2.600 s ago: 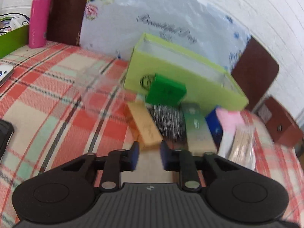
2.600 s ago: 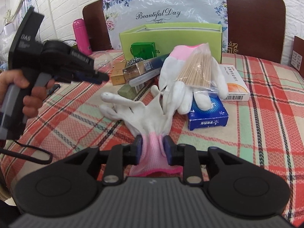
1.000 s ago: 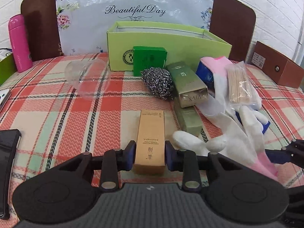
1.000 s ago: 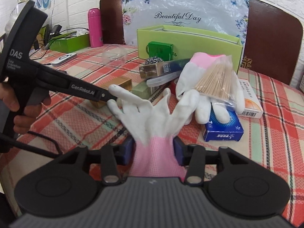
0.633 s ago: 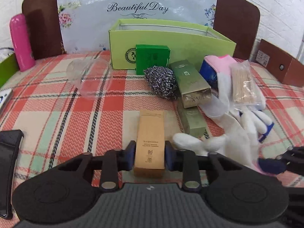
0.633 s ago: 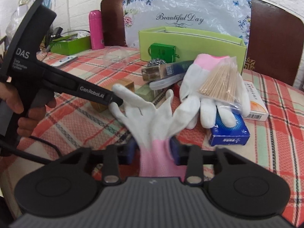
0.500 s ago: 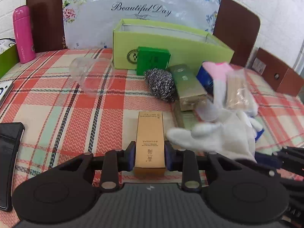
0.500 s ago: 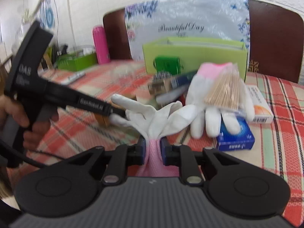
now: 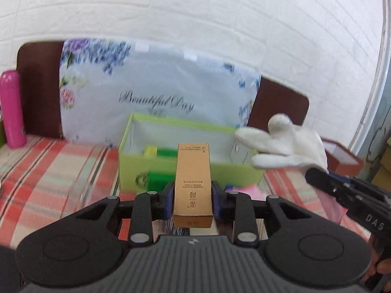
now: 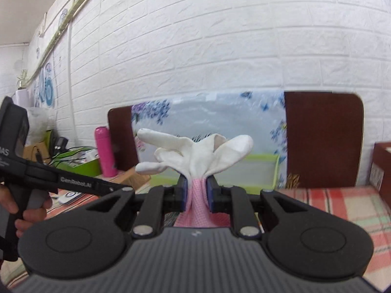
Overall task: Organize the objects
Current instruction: 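Drop the tan box and white glove into the lime-green box, opening both grippers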
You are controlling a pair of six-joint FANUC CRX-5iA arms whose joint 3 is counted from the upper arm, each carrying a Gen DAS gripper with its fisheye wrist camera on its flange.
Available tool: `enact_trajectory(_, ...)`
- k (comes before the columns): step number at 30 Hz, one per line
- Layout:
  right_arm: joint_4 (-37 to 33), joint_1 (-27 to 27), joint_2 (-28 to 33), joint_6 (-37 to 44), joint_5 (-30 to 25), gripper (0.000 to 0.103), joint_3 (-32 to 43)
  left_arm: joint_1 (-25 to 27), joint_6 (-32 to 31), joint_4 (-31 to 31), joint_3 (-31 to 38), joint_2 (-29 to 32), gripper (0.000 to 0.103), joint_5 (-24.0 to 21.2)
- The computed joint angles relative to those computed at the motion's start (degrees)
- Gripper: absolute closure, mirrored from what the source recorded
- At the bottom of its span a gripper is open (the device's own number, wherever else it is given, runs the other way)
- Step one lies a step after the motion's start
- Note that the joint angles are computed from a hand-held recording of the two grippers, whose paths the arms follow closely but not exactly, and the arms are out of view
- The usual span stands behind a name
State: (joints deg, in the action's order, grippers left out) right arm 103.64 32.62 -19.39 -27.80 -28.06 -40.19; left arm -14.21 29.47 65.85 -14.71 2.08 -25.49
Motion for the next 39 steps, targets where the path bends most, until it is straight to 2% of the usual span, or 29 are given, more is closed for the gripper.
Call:
enact_trajectory(3,-1.54,-1.02,2.74,4.31,-2.8,0.088,2.88,-0.96,2.21,0.32,4.94,3.74,0.071,1.1)
enact_trajectory(6,-0.11,-4.2,5.61,4.64,-2.01,0.088,5.74,-0.99,7.96,-3.09,11.83,8.42,0.071,-0.2)
enact_trajectory(11,1.4,-8.91,11.35,4.94,0.54,0.088,10.76,-1.22,18.03,-12.64,22.35,15.45,0.071,0.16)
enact_trajectory(13,2.58,-10.86,13.42,4.03,2.65,0.088,12.52,-0.51,23.67,-17.65,26.54,17.93,0.071,-1.59)
enact_trajectory(14,1.65,-11.18,14.65,5.31,3.08,0.088,13.58,-0.24,26.01,-20.27,28.64,19.19,0.071,-2.46)
enact_trajectory(15,-2.27,-10.68,15.64,9.06,3.51,0.088,14.5,0.05,28.79,-23.53,30.81,20.38,0.071,-3.37)
enact_trajectory(17,-3.83,-11.29,17.84,11.04,4.45,0.088,16.14,0.53,34.35,-29.83,35.06,22.67,0.071,-5.52)
enact_trajectory(22,-6.21,-13.53,22.46,12.25,9.07,0.086,19.42,1.34,40.48,-35.97,41.6,27.14,0.072,-10.03)
enact_trajectory(23,-7.02,-13.8,23.3,12.66,9.91,0.082,19.95,1.33,40.66,-36.51,42.15,27.76,0.069,-10.29)
enact_trajectory(24,-10.21,-13.43,24.19,15.28,10.46,0.074,20.64,1.32,41.2,-37.47,42.62,28.19,0.061,-10.68)
enact_trajectory(25,-16.34,-12.14,25.2,20.7,9.76,0.047,21.69,1.29,43.4,-39.78,43.74,28.59,0.036,-11.89)
enact_trajectory(26,-19.48,-11.13,26.13,23.61,8.19,0.02,22.35,1.16,45.11,-41.64,43.74,28.44,0.023,-11.97)
enact_trajectory(27,-19.62,-10.36,26.75,23.8,5.82,0.013,22.54,1.06,44.24,-41.16,41.5,27.46,0.023,-9.82)
enact_trajectory(28,-16.76,-10.45,26.93,21.8,4.75,0.012,21.95,0.96,43.56,-41.02,40.09,26.78,0.023,-8.51)
enact_trajectory(30,-12.29,-10.89,26.55,19.32,4.6,0.007,20.55,0.95,44.16,-41.93,40.08,26.51,0.023,-9.21)
enact_trajectory(35,-9.55,-10.17,24.92,18.61,3.72,0.001,18.77,0.78,45.87,-43.46,40.26,25.01,0.023,-12.09)
enact_trajectory(39,-6.43,-9.8,22.44,15.57,2.78,0.0,17.18,0.39,44.8,-44.13,37.02,21.41,0.023,-10.31)
